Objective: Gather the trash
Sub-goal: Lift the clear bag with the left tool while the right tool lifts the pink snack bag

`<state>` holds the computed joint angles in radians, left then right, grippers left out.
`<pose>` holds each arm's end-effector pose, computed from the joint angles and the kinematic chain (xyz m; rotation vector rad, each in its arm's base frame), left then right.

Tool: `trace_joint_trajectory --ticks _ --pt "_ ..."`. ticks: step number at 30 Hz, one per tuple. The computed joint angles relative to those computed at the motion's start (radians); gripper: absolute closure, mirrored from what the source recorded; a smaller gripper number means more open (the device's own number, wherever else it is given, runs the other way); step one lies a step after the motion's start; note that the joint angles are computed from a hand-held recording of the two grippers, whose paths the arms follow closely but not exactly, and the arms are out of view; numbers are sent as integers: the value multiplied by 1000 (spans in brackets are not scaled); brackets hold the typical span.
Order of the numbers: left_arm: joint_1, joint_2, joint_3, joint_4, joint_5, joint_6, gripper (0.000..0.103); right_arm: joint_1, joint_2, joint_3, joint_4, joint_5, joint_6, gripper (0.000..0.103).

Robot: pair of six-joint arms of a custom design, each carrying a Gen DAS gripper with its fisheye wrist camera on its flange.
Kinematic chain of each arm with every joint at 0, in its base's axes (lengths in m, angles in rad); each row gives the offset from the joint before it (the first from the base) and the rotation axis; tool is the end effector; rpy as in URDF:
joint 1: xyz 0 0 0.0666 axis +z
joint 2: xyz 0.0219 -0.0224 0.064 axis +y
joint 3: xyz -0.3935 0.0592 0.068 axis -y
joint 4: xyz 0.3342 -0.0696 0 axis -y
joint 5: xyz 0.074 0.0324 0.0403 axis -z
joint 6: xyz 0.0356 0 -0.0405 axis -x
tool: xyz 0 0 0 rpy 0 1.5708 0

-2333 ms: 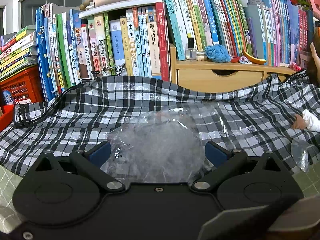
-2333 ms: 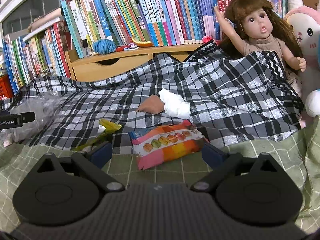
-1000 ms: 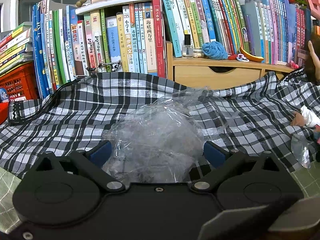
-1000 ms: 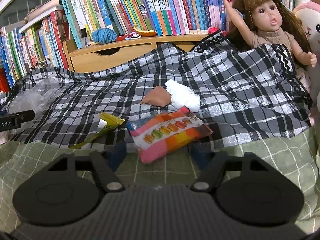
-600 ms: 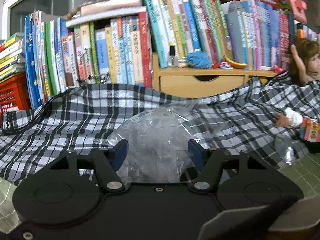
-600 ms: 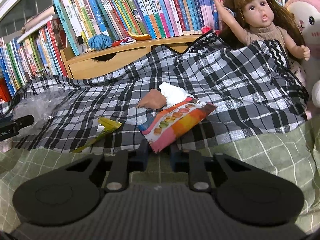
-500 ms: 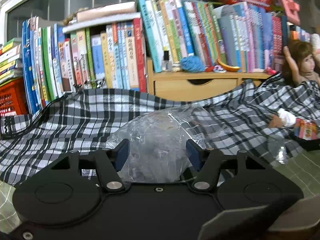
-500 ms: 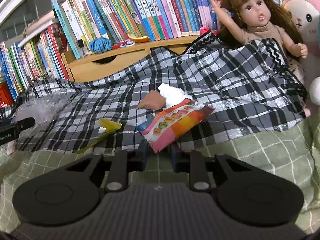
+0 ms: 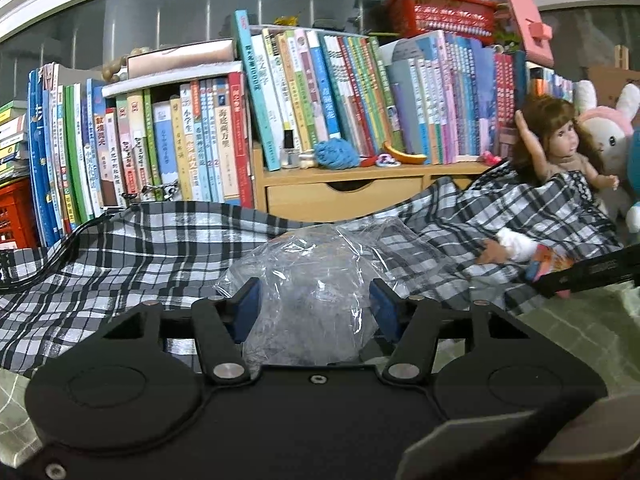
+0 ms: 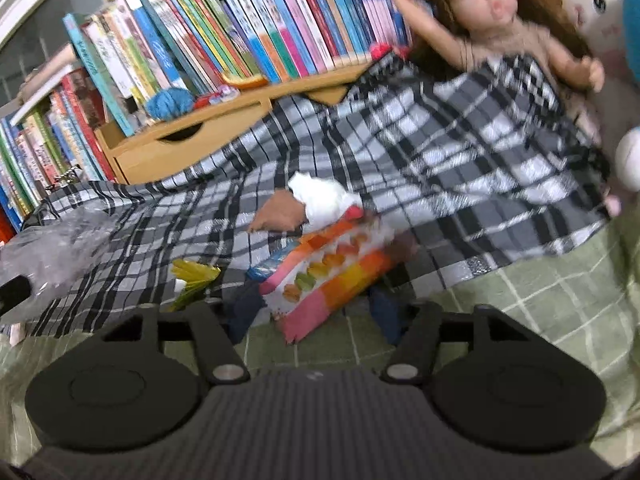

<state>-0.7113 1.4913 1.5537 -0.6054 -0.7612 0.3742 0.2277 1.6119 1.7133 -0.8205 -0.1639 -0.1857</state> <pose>0.3773 -0.2933 0.4974 -0.1047 1.9527 0.0974 0.5058 0.1228 0.4828 -0.1345 2.3071 0.4006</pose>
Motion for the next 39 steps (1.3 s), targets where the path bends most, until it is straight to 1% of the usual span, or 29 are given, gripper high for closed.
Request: trace_joint_trajectory --ticks 1,2,3,5,10,14,21,25,26,27,28,29,30,32,33,35,36,39 --pt "-8 -3 0 1 0 -2 47 2 -3 -2 -3 12 9 73" --pt "-17 -7 -1 1 -3 -4 47 -3 -7 -5 -7 -7 7 90" --pt "-26 -12 -2 2 -5 -8 47 -9 -15 -14 -3 -27 -3 92" --pt "-40 -18 1 -5 -10 -7 47 -17 -36 -36 10 -37 -4 95" --pt "-82 -36 16 -43 -28 28 48 -37 -96 -78 21 -73 18 97" --pt "-126 -54 29 -96 -55 75 48 -48 -160 -121 16 -101 79 97" --pt "-224 -89 31 -184 -118 151 48 -82 -280 -198 -29 -183 147 97" --pt "-288 -101 45 -266 -163 220 48 -98 -352 -239 -72 -229 194 97" --pt "-307 -104 48 -287 -176 239 48 -100 -366 -245 -84 -232 201 96" --pt "-325 -105 51 -308 -191 257 48 -103 -376 -250 -94 -232 201 89" --pt "-344 -107 53 -326 -205 273 48 -107 -387 -255 -99 -222 190 86" --pt "-360 -108 54 -341 -215 282 48 -108 -393 -262 -93 -204 179 67" --pt "-377 -109 54 -353 -228 289 48 -109 -396 -268 -75 -180 166 45" --pt "-405 -107 56 -382 -249 309 48 -106 -382 -269 -26 -98 115 27" --pt "-417 -104 58 -401 -254 327 48 -104 -354 -248 -21 -72 86 27" --pt "-433 -100 61 -431 -259 369 48 -99 -281 -190 -38 -49 51 24" --pt "-437 -99 61 -445 -256 388 48 -87 -235 -153 -49 -14 29 24" --pt "-451 -95 65 -488 -257 434 48 -59 -126 -60 -107 56 22 23"
